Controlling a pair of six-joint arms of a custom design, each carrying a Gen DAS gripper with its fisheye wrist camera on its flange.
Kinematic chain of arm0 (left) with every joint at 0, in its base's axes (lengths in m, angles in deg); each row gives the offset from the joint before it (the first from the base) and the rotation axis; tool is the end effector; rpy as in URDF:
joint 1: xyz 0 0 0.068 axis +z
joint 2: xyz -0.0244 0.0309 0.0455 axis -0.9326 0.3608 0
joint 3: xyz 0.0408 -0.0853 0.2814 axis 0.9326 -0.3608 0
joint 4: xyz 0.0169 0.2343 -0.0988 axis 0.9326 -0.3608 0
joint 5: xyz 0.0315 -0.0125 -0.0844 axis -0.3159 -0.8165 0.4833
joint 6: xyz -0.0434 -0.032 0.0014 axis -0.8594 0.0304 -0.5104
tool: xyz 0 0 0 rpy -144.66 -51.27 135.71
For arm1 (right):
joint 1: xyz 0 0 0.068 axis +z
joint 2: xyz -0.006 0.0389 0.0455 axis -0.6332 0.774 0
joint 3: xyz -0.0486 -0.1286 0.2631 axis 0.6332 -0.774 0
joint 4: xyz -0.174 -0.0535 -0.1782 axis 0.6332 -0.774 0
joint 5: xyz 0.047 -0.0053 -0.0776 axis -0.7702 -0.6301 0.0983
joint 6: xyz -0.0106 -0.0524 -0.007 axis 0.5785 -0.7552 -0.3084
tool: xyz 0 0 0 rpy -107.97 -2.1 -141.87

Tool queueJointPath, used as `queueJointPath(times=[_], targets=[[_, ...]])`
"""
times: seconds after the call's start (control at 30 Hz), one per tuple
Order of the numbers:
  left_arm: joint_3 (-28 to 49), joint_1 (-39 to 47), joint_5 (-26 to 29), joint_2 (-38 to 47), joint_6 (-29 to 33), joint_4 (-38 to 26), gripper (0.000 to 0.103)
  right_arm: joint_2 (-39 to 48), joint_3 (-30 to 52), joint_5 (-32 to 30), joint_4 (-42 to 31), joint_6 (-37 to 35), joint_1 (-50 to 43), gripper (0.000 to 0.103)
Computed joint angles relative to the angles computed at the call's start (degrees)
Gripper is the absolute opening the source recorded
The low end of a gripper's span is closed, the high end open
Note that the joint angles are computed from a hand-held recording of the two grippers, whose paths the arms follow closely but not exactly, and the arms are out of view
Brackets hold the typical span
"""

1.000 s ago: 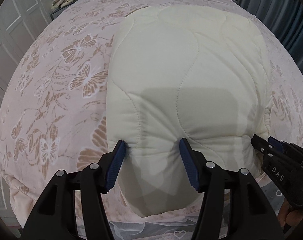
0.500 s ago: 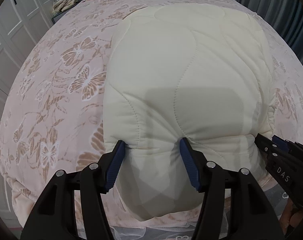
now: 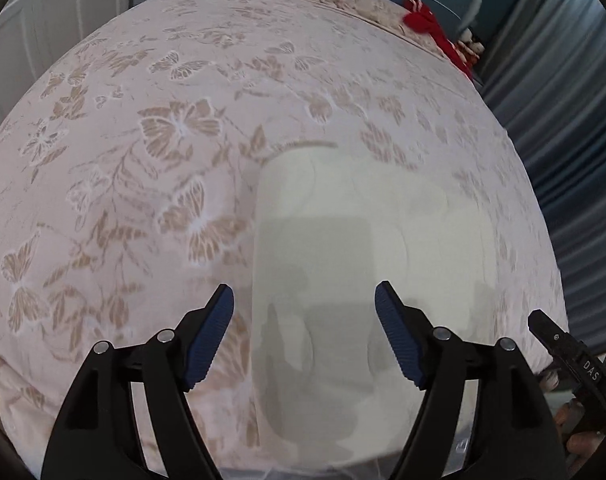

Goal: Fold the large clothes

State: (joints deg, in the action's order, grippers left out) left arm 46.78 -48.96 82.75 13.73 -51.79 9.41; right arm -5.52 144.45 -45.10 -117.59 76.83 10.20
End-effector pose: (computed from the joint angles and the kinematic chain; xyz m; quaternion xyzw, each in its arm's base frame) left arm 0.2791 0.0829 0.3395 0.1045 0.9574 -0.1747 0.2049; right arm 0.1154 0.1104 0.3394 0.3052 0.8974 0.1085 0.2997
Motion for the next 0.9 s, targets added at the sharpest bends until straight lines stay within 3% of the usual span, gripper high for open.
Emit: queueJointPath(times=[0.1,0.2,0.23,0.27,0.3,0.43,0.6,0.9], targets=[[3.48,-2.85,-1.92,4.31,-4.49,2.32,0.071,2.82,-1.96,-9.77,9.28,-10.88,-14.1,0.047],[4.86,-6.89,-6.49,8.62,-8.59,5.8,0.07,11.31,-2.08,-16.36,14.3,-17.46,-21.81,0.045],[4.6,-7.58,-7.82,9.21,-8.9,6.6,0.068,12.68,-2.77,-17.82,15.65,-18.08,-22.72,0.038],[3.98,-8.89,-9.66,9.55,-9.5,7.68,0.066,13.78,-3.97,-20.15,17.93,-19.52,-24.06,0.016],[3.26,-9.87,-10.82,9.43,-9.47,8.41,0.063,14.02,-3.95,-20.06,18.08,-19.85,-23.89,0.01],[-2.54,-12.61,-12.47,5.12,-8.26,12.95,0.062,11.1,-0.37,-6.82,10.23,-15.29,-15.92,0.005],[-12.22,-18.11,-15.71,0.79,-10.58,21.38,0.062,12.37,-8.93,-10.19,16.33,-15.82,-19.23,0.004],[-17.65,-22.23,-20.3,1.16,-14.72,28.94,0.066,14.81,-16.11,-11.54,25.65,-17.45,-21.4,0.007]])
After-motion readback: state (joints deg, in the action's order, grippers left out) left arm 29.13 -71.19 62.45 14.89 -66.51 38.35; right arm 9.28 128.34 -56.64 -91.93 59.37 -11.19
